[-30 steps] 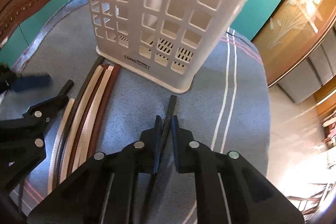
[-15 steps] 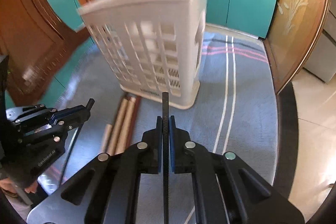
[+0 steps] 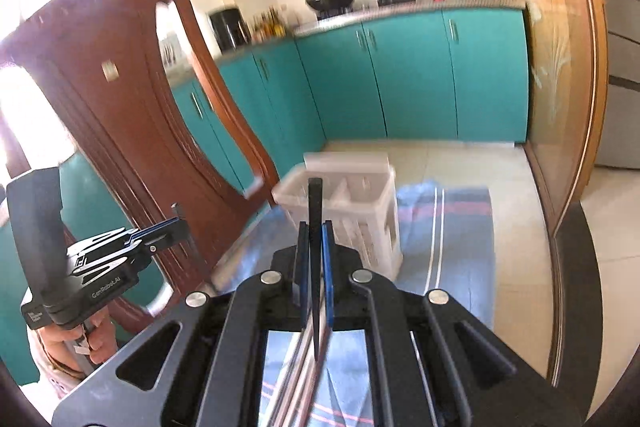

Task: Organize utensils
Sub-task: 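Lift both black chopsticks and lower them into the white utensil holder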

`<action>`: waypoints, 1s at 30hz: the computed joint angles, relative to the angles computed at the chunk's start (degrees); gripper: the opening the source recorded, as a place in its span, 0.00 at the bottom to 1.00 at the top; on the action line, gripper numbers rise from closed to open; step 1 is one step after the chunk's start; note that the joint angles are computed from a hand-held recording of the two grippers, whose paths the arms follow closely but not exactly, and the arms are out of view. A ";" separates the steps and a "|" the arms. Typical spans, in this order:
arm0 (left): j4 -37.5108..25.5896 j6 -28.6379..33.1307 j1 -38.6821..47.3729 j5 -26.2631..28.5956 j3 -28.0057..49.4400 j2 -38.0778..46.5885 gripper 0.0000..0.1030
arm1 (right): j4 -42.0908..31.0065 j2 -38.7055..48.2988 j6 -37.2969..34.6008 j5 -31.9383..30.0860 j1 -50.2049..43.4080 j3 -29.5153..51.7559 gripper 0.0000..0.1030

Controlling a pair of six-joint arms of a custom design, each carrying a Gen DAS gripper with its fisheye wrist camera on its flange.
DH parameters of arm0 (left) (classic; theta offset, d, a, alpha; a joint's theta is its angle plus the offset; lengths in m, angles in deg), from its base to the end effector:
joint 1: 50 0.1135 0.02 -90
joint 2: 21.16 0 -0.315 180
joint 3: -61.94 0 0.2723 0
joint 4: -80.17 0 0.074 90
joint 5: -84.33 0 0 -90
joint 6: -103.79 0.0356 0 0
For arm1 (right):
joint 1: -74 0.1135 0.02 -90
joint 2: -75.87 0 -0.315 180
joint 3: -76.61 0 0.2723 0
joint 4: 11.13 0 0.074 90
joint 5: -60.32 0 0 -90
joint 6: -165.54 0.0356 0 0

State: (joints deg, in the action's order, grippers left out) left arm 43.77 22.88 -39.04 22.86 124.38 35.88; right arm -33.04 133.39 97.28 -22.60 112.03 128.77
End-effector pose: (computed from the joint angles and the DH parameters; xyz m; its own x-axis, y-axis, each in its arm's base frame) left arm 0.2094 0.0232 0.3492 -0.4622 0.0519 -0.8853 0.3118 0.9440 -0.1075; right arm 0.1753 0.1315 0.3037 -0.5297 0.0523 -0.8466 -0.3541 0.8933 0.2768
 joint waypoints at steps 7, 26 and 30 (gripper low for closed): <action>3.46 -7.44 1.38 1.23 13.43 5.96 0.07 | 2.26 2.88 -1.59 -3.38 -5.16 10.36 0.07; 18.57 -16.67 -8.69 -13.27 18.54 21.89 0.07 | 13.61 17.31 -5.55 6.16 -9.13 11.14 0.07; 18.42 -15.97 -10.65 -16.99 16.87 24.31 0.07 | 16.25 18.15 -6.00 7.52 -8.01 8.33 0.07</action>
State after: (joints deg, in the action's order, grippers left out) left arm 62.19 6.90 -49.70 5.87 141.25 60.19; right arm -16.79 151.54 91.27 -15.08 104.02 137.10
